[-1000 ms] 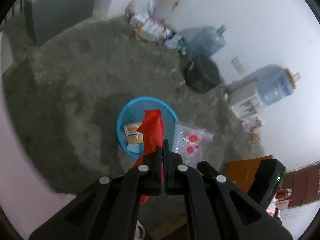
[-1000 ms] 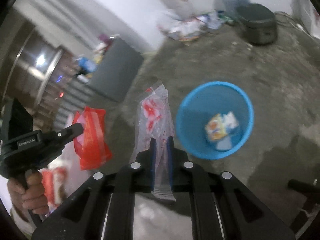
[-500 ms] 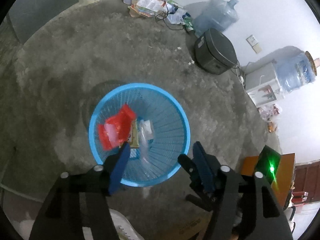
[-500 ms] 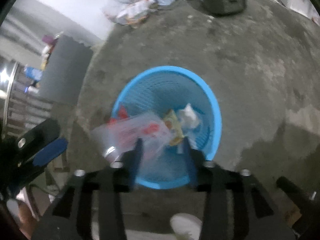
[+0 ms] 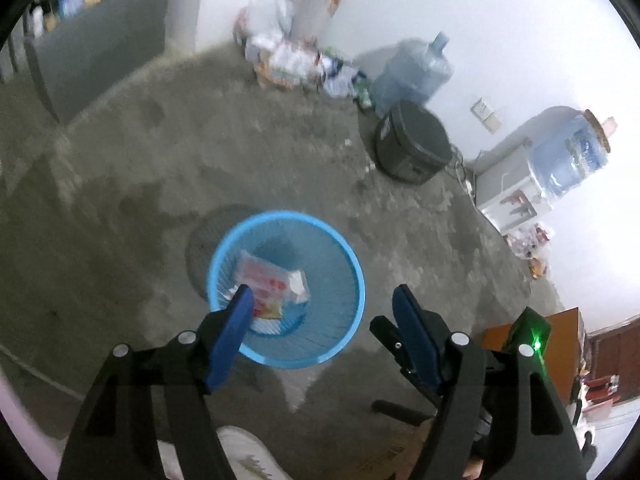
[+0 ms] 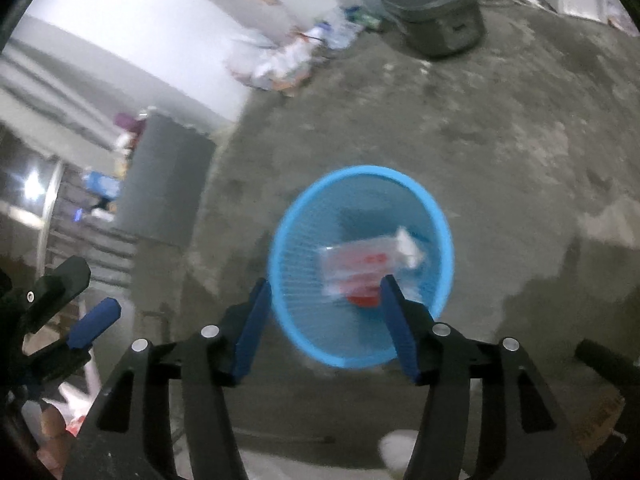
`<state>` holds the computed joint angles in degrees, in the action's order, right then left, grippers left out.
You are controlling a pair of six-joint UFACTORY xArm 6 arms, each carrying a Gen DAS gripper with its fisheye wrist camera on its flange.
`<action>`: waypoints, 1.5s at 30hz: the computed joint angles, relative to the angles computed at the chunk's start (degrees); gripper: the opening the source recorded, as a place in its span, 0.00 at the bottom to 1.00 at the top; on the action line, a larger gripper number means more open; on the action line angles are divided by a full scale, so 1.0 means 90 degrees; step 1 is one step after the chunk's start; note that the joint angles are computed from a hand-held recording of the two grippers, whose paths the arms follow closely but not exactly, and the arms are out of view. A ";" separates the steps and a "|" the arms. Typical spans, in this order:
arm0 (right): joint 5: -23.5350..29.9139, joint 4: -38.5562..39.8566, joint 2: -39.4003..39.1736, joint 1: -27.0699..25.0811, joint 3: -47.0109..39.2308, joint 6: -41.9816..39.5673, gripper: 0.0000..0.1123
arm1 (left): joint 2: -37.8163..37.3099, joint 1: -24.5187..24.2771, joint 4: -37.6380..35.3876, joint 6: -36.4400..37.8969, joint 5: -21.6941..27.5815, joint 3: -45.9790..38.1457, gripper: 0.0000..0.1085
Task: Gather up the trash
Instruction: 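Move both tools back over the table toward the remaining trash, then grasp the teal plastic bag with the right gripper while the left gripper grasps the red-and-white snack bag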
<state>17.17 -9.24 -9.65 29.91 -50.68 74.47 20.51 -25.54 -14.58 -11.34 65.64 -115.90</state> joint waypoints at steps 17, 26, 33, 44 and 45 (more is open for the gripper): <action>0.0074 0.3103 0.0799 0.1867 -0.2084 -0.4344 0.50 | -0.6792 0.2192 0.0591 0.1071 -0.0594 0.5361 0.64; 0.1473 0.5250 0.1684 0.2815 -0.3631 -0.6386 0.50 | -0.8469 0.6226 -0.1858 0.2542 0.0373 0.7114 0.46; 0.2228 0.5667 0.2476 0.3026 -0.4625 -0.5984 0.50 | -0.8560 0.6474 -0.2441 0.2947 0.0476 0.7777 0.27; 0.2020 0.5534 0.3020 0.3000 -0.5173 -0.4863 0.50 | -0.8490 0.5702 -0.2839 0.3051 0.0400 0.7995 0.22; 0.1971 0.5442 0.3022 0.3003 -0.5168 -0.4806 0.50 | -0.8494 0.5655 -0.2828 0.3035 0.0386 0.8003 0.21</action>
